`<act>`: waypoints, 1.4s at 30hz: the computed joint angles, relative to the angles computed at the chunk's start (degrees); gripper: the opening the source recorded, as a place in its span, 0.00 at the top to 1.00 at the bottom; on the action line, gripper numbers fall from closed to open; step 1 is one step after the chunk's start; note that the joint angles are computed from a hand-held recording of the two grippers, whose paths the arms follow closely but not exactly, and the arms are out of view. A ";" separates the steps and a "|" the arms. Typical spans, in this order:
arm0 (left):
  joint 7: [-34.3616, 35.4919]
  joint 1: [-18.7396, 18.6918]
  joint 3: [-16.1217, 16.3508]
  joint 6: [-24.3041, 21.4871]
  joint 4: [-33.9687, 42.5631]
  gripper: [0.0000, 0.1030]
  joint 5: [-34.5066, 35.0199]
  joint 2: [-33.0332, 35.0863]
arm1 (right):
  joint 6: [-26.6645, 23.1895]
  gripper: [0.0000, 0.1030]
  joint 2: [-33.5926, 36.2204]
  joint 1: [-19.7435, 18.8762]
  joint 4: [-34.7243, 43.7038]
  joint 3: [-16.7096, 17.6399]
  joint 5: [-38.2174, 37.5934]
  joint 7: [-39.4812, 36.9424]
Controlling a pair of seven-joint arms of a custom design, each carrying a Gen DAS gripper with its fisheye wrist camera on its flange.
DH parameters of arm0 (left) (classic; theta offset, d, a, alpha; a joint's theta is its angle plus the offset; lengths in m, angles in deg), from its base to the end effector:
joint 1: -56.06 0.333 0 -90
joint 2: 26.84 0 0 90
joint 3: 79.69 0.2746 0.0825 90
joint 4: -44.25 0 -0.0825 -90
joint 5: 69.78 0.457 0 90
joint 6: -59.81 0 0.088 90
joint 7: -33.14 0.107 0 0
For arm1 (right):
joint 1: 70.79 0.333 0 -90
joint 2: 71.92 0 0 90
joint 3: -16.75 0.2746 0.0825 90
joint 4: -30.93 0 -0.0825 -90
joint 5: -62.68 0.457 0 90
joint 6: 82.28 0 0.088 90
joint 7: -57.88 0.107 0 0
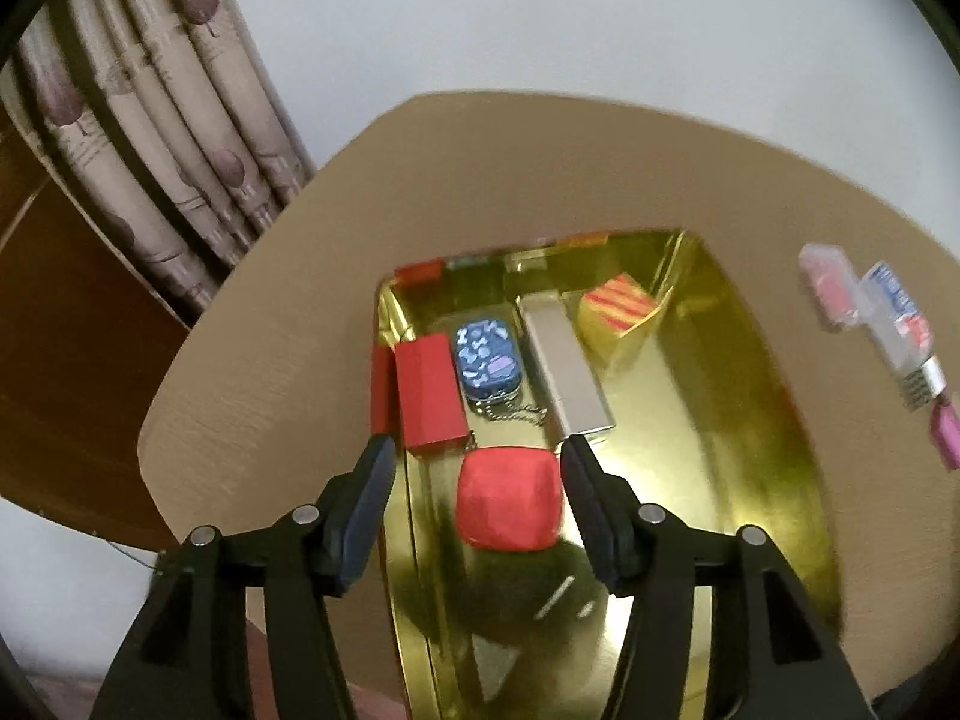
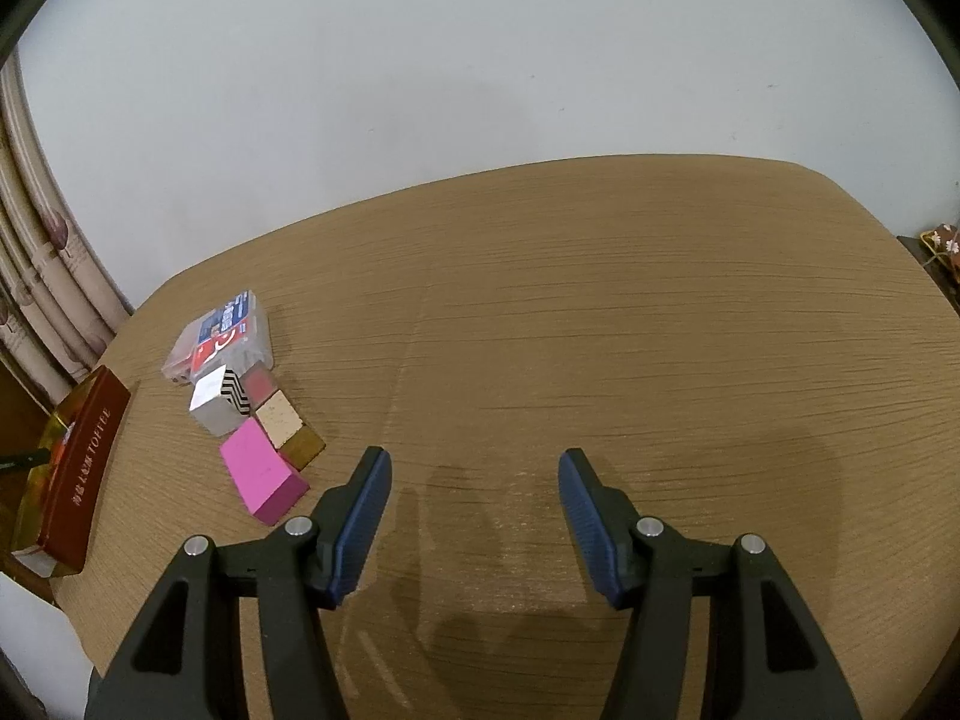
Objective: Organize rigid objects
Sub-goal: 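Lower the red case into the tray and open the left gripper, then grasp the pink block with the right gripper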
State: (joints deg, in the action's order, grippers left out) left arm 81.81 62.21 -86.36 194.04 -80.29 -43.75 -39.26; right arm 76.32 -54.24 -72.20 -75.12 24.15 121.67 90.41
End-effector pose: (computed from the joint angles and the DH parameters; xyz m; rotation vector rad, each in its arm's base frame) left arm 0.5985 -0.0002 0.4580 -2.2116 1.3832 -0.2344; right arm 0.7099 0.0333 0.3299 -1.8067 1.4460 -0.3401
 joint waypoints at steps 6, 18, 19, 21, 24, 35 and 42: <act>-6.49 -0.17 -2.30 6.37 -9.42 0.43 0.16 -11.64 | -3.77 0.42 -0.97 -1.53 -0.27 1.05 5.21 -6.80; -7.39 -8.36 -6.73 7.84 -24.93 0.33 -9.96 -27.91 | -12.20 0.42 -5.04 5.07 -3.88 -2.05 -6.27 -15.33; -8.03 -8.54 -7.05 7.72 -25.76 0.33 -10.55 -28.60 | -13.52 0.42 -4.36 5.25 -2.68 -2.13 -7.57 -15.03; -8.11 -9.04 -6.58 7.44 -27.07 0.33 -12.04 -29.35 | -14.45 0.42 -2.48 5.86 -0.09 -2.46 -11.29 -12.54; -7.41 -9.74 -5.05 7.49 -27.67 0.33 -15.03 -28.90 | -17.52 0.42 0.79 5.68 4.51 -2.30 -15.11 -8.63; -5.90 -9.77 -5.84 8.17 -27.82 0.32 -16.98 -27.57 | -18.67 0.63 0.08 6.51 4.00 -0.54 -21.07 -5.85; -5.11 -10.22 -5.87 7.82 -27.91 0.31 -17.08 -27.42 | -18.48 0.63 4.12 8.80 9.62 -1.56 -27.18 4.74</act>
